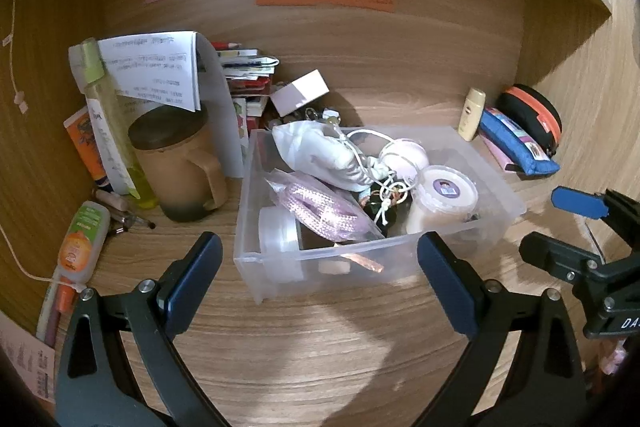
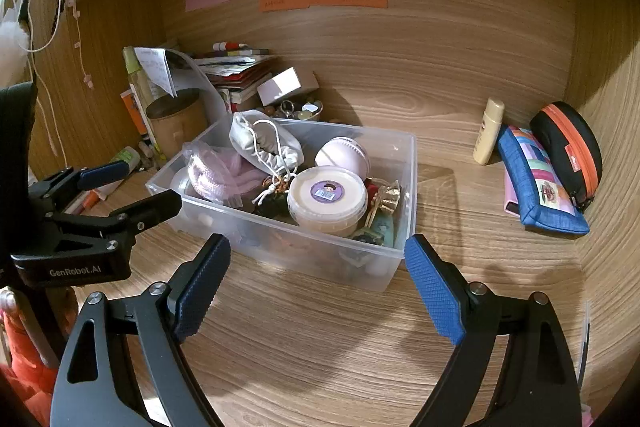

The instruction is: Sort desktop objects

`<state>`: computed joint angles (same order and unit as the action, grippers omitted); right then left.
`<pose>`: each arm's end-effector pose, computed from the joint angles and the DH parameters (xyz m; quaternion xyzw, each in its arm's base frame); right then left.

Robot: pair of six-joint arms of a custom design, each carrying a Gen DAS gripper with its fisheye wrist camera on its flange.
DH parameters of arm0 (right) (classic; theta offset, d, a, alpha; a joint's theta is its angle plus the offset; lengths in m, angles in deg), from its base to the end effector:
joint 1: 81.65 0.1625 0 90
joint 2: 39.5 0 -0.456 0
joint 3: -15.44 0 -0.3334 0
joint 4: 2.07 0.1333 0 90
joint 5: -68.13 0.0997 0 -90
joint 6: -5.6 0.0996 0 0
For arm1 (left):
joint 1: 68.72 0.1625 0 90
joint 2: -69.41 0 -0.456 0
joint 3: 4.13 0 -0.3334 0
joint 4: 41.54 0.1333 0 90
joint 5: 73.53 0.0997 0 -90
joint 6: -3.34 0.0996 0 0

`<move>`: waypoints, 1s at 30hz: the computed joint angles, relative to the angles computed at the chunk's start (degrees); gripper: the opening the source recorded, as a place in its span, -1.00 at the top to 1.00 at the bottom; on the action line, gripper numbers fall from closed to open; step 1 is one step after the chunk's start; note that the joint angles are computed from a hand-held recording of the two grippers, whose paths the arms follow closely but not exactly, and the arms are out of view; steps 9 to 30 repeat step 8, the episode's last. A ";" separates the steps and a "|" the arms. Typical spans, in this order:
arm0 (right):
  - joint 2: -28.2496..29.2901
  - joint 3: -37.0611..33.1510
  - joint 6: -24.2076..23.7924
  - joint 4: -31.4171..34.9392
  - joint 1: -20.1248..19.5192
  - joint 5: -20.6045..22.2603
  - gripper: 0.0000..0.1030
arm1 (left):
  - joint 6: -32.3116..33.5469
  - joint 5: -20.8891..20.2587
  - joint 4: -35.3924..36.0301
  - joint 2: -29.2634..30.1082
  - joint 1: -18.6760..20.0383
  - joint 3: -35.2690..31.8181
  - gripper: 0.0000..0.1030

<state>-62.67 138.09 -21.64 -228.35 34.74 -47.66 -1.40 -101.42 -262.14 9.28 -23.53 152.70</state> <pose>0.3019 -0.4060 0.0010 0.3544 -0.8573 0.3061 0.2140 -0.0523 -0.3667 0.2437 0.1395 0.8214 -0.4335 0.3434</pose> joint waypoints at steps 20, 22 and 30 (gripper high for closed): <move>0.10 -0.04 0.18 0.32 -0.13 -0.05 -0.70 | -0.73 0.23 -0.12 -0.58 0.02 0.19 -0.92; 0.10 -0.04 0.18 0.32 -0.13 -0.05 -0.70 | -0.73 0.23 -0.12 -0.58 0.02 0.19 -0.92; 0.10 -0.04 0.18 0.32 -0.13 -0.05 -0.70 | -0.73 0.23 -0.12 -0.58 0.02 0.19 -0.92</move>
